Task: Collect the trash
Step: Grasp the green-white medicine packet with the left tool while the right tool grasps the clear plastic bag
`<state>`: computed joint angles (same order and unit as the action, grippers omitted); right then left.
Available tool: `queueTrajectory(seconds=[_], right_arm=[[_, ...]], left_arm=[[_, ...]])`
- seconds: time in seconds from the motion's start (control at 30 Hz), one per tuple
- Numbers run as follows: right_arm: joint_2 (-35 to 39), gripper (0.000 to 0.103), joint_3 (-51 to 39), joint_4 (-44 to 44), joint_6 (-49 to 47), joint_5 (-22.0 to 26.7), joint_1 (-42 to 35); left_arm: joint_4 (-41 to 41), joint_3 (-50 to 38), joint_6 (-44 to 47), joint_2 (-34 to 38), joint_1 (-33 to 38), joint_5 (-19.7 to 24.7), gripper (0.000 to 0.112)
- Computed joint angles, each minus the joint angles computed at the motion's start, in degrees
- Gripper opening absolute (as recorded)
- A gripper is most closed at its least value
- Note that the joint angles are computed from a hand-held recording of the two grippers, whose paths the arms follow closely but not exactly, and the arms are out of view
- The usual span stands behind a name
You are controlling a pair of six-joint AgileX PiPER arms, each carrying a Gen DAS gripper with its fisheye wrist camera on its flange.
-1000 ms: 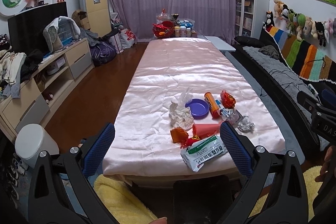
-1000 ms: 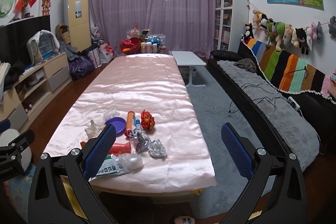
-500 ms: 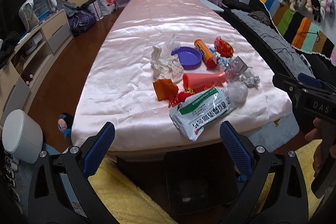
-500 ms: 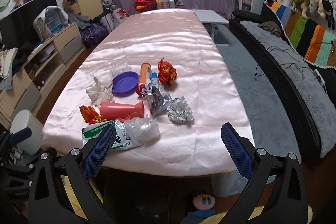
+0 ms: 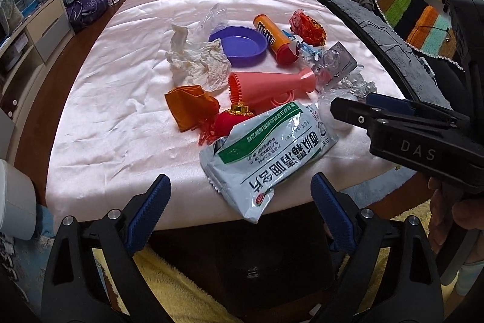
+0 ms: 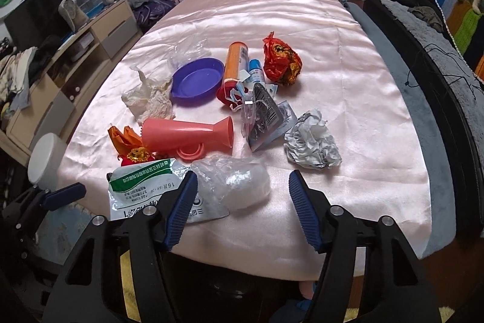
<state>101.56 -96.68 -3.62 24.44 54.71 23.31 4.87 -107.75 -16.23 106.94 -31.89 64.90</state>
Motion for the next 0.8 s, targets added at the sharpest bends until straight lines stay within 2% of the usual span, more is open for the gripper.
queueTrajectory(seconds=[0.07, 0.2, 0.27, 0.4, 0.47, 0.6, 0.7, 0.77, 0.8], right_arm=[[1.32, 0.047, -0.94, 1.95, -1.91, 0.50, -0.90], [1.98, 0.032, -0.49, 5.37, -4.62, -0.67, -2.70], [2.25, 0.029, -0.46, 6.07, -5.60, -0.86, -3.25], [2.54, 0.027, -0.14, 7.11, -6.82, -1.62, -3.94], [2.33, 0.026, 0.13, 7.33, -7.17, -1.79, -4.09], [1.27, 0.026, 1.11, 6.79, -6.67, -2.03, -4.21], [-0.26, 0.026, 2.48, 6.24, -5.75, -2.48, -4.11], [-1.42, 0.026, 3.37, 6.02, -5.38, -2.79, -3.92], [-1.95, 0.026, 3.77, 5.92, -5.26, -2.94, -3.86]], left_arm=[[-1.24, -2.95, 1.10, 2.58, 0.52, 1.29, 0.076], [-4.67, -6.04, 3.13, 5.60, 1.57, 2.07, 0.069], [-5.54, -6.63, 3.89, 6.29, 1.68, 2.10, 0.064], [-5.79, -6.55, 3.93, 6.51, 1.79, 1.38, 0.059], [-5.44, -6.40, 3.69, 6.43, 1.78, 1.08, 0.052], [-5.38, -6.50, 4.04, 6.13, 1.76, 1.35, 0.049], [-4.78, -5.71, 3.75, 4.95, 1.41, 1.17, 0.041], [-4.04, -4.78, 3.60, 3.94, 1.53, 0.94, 0.030], [-4.23, -4.66, 3.64, 3.66, 1.56, 1.18, 0.029]])
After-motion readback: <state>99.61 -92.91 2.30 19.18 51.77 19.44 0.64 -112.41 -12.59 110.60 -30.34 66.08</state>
